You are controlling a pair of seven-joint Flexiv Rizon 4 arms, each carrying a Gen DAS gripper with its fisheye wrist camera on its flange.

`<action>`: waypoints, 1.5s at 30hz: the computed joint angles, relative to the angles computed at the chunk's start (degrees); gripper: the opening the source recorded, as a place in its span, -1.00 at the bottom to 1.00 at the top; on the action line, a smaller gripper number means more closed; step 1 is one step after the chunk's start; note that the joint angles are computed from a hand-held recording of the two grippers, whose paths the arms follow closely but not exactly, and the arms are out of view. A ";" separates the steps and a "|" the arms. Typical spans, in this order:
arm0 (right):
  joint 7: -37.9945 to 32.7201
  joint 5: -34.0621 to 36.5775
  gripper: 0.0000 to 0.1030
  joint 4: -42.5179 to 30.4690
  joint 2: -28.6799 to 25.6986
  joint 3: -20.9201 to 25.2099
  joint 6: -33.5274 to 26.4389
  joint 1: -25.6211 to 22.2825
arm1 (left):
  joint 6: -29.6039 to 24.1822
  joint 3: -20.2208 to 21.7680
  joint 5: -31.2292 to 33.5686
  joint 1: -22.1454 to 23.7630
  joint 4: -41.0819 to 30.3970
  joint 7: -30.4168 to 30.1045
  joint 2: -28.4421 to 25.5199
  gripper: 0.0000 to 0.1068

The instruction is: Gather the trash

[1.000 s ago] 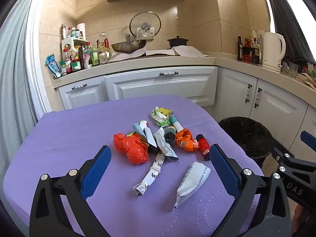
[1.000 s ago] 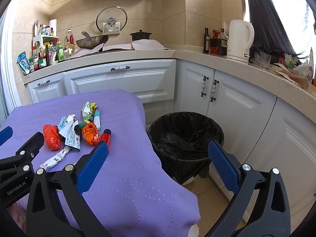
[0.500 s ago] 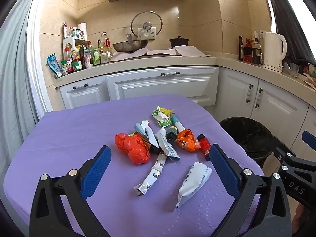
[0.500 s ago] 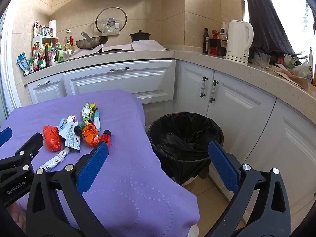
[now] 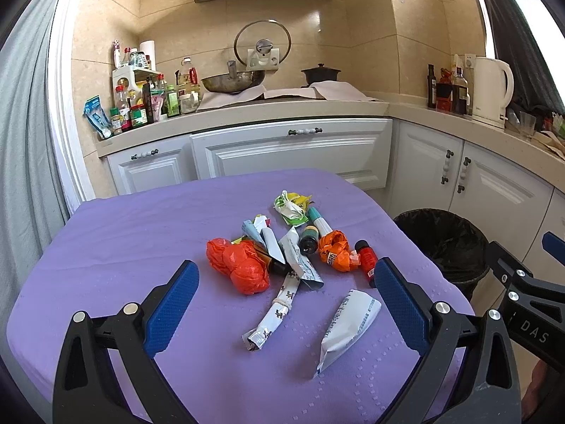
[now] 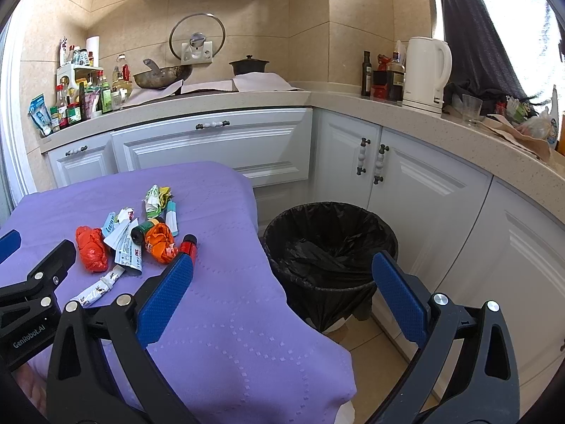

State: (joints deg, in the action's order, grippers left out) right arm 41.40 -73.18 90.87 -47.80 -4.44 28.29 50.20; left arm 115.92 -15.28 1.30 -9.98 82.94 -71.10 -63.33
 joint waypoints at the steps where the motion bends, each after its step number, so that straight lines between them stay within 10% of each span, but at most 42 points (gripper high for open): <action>1: -0.02 0.02 0.92 0.02 0.02 0.02 -0.01 -0.01 | 0.00 -0.11 0.12 0.15 0.09 0.04 0.03 0.82; 45: 0.33 -0.31 0.92 0.45 0.28 0.27 -0.14 -0.18 | -0.60 0.93 -1.65 -1.54 -0.98 0.31 -0.65 0.82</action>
